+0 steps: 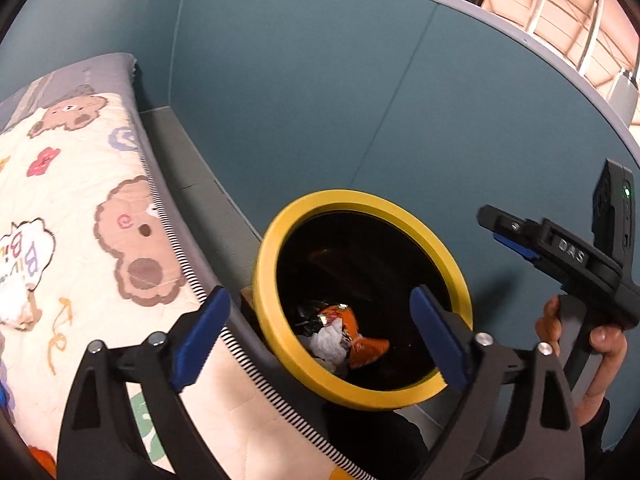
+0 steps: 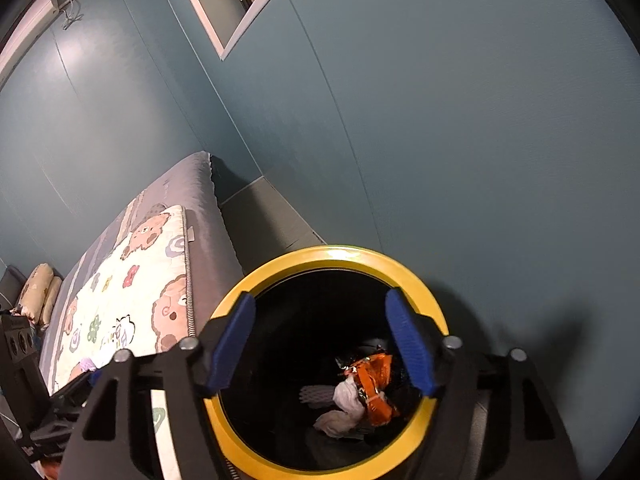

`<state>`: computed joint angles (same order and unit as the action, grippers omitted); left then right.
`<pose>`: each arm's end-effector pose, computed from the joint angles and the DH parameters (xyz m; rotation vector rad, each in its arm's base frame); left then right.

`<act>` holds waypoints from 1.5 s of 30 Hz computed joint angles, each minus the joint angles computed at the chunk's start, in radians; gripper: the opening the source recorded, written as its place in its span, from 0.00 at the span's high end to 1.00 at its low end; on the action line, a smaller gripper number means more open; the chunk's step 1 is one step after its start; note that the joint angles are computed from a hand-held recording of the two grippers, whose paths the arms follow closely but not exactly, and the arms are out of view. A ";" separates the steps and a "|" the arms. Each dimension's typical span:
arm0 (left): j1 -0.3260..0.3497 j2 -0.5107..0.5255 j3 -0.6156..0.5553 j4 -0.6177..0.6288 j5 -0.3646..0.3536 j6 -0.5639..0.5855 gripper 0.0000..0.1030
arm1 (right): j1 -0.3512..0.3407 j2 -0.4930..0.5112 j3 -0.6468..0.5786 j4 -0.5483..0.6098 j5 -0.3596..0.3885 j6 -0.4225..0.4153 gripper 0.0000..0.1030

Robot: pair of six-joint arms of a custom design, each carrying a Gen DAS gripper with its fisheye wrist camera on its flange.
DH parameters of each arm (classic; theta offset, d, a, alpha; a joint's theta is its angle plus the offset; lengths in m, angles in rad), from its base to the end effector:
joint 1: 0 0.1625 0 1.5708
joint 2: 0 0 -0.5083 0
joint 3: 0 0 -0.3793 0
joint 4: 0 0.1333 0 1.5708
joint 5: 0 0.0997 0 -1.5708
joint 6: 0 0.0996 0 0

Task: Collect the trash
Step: 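Open both tools over the bin to drop the items, then move both open tools back over the blue glove and white pad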

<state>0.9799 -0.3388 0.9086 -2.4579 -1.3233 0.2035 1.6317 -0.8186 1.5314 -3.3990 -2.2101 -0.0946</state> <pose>-0.3836 -0.8549 0.0662 1.0740 2.7101 -0.5274 0.1194 -0.7440 0.3400 -0.2775 -2.1933 1.3383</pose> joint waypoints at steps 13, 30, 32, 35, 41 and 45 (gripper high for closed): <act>0.024 -0.097 0.145 -0.171 0.118 0.026 0.08 | 0.039 0.028 0.012 -0.022 0.013 -0.047 0.17; 0.094 -0.237 0.264 -0.278 0.250 0.018 0.08 | 0.127 0.138 -0.130 0.094 0.075 -0.154 0.17; 0.105 -0.248 0.273 -0.289 0.268 0.024 0.08 | 0.135 0.154 -0.152 0.115 0.082 -0.162 0.17; 0.121 -0.274 0.297 -0.304 0.294 0.027 0.08 | 0.149 0.182 -0.192 0.150 0.094 -0.176 0.17; 0.151 -0.310 0.322 -0.318 0.344 0.033 0.08 | 0.169 0.238 -0.273 0.220 0.109 -0.197 0.15; 0.173 -0.329 0.332 -0.326 0.367 0.048 0.08 | 0.181 0.284 -0.340 0.279 0.117 -0.212 0.14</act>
<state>1.1531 -0.6679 1.2402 -2.7840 -0.9567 0.2518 1.8130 -0.5350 1.1909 -3.1197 -2.0934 -0.3068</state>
